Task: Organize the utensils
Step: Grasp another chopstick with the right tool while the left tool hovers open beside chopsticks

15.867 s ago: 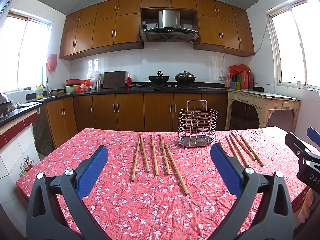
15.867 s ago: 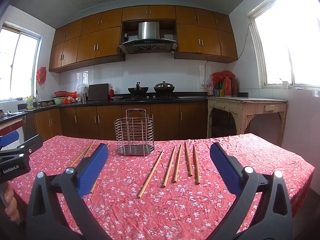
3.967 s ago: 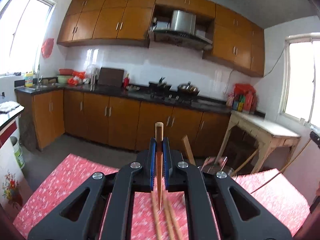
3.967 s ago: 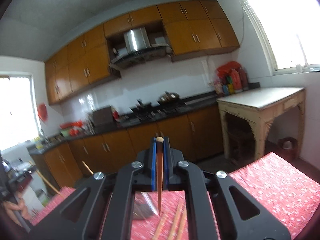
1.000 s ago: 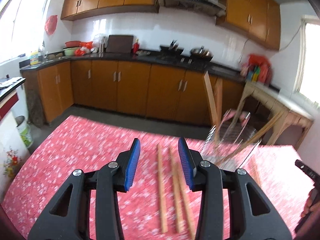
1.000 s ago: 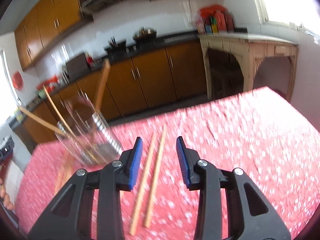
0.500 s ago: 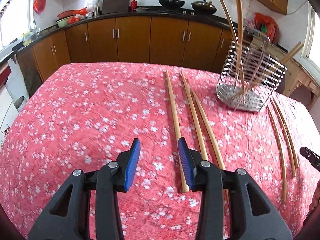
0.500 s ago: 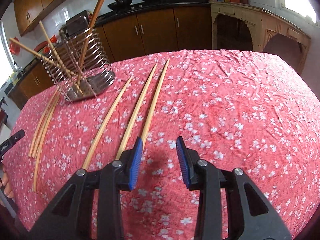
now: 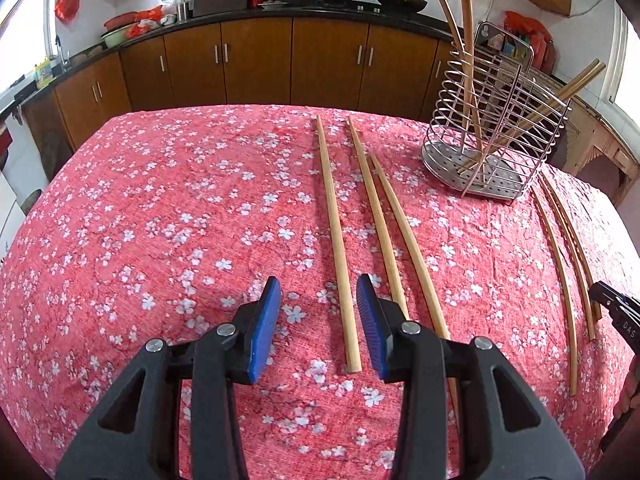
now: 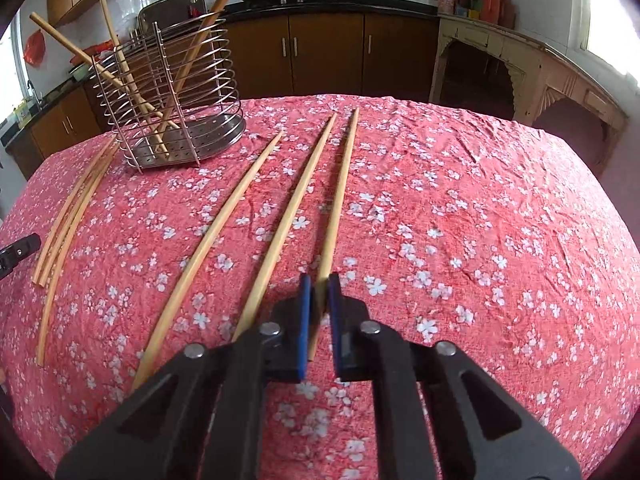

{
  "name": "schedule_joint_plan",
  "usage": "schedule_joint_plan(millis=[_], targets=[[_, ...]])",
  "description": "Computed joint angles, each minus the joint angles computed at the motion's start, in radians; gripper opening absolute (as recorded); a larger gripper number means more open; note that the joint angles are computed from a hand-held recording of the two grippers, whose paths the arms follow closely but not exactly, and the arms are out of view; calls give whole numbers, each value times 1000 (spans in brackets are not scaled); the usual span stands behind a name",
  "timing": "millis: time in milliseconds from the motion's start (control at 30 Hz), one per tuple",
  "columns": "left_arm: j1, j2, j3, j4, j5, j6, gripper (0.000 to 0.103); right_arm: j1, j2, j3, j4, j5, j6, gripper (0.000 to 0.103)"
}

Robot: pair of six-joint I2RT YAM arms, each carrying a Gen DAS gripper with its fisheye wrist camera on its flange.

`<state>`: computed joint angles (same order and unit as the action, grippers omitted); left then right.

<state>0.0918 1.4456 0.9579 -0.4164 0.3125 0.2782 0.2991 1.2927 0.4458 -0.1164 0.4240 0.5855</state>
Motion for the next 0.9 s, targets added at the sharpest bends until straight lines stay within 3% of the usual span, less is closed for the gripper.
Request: schedule_joint_plan(millis=[300, 533, 900], targets=[[-5, 7, -12, 0, -9, 17, 40, -185, -67, -39, 1, -80, 22, 8], [-52, 20, -24, 38, -78, 5, 40, -117, -52, -35, -19, 6, 5, 8], [-70, 20, -32, 52, -116, 7, 41, -119, -47, -35, -9, -2, 9, 8]])
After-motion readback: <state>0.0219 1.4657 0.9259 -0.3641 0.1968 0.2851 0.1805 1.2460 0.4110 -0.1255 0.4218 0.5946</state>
